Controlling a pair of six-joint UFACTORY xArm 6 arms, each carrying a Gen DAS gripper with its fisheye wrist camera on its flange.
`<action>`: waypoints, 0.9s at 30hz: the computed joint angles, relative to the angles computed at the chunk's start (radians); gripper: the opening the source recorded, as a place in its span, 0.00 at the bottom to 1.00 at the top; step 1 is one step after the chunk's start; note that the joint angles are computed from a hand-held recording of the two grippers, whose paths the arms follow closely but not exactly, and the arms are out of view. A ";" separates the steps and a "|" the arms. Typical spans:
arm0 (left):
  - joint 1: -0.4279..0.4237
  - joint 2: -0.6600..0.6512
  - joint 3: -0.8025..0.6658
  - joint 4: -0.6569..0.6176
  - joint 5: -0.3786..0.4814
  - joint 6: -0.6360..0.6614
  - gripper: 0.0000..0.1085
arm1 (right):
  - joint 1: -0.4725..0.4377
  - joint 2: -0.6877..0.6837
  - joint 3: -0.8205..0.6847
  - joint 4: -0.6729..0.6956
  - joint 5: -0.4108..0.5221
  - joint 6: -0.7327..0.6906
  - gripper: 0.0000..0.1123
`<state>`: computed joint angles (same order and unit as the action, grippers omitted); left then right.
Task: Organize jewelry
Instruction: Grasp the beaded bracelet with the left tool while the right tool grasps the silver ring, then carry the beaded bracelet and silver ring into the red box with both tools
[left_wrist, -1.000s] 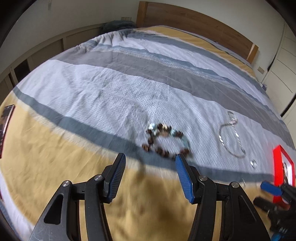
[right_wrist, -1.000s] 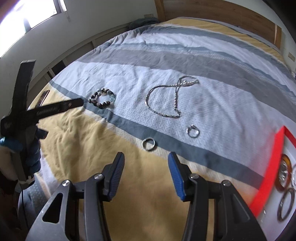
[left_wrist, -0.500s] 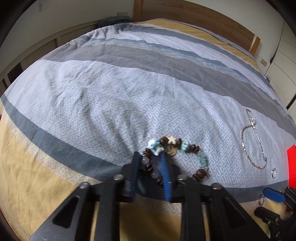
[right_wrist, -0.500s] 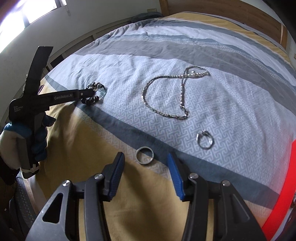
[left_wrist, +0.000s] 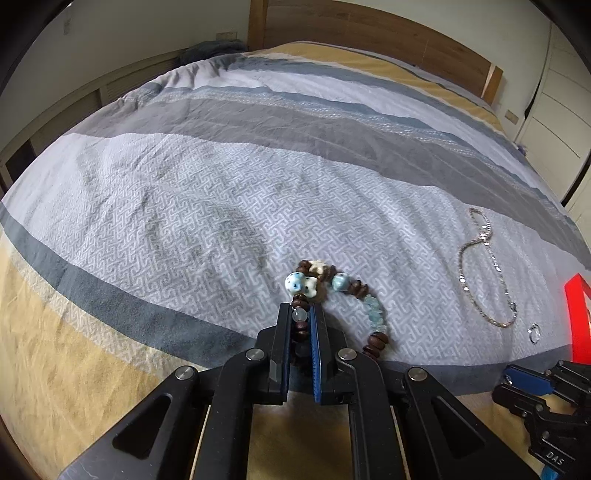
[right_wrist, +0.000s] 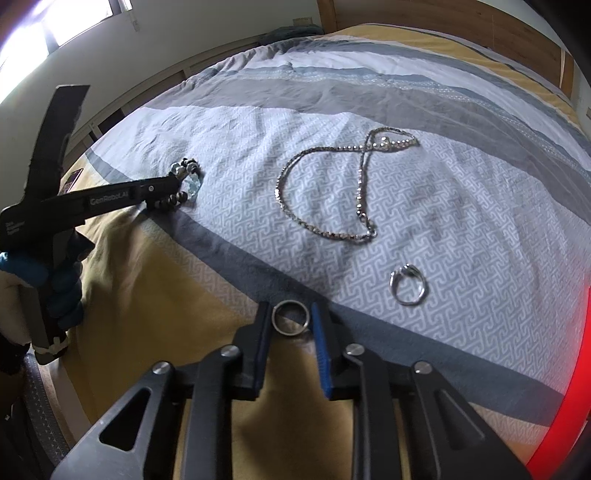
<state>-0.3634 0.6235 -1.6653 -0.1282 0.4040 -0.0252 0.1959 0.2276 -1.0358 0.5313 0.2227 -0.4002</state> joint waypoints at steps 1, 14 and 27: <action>-0.002 -0.006 0.005 -0.003 -0.001 0.007 0.08 | 0.001 0.001 -0.002 -0.001 0.001 0.000 0.17; -0.030 -0.122 0.099 -0.038 -0.032 0.071 0.08 | 0.014 -0.133 0.093 0.069 -0.008 -0.032 0.17; -0.072 -0.323 0.251 0.045 -0.066 0.010 0.08 | 0.016 -0.421 0.294 0.004 -0.040 0.073 0.17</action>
<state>-0.4357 0.3007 -1.4148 -0.0833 0.3383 -0.0151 0.2123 -0.1934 -0.7417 0.5349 0.1829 -0.3273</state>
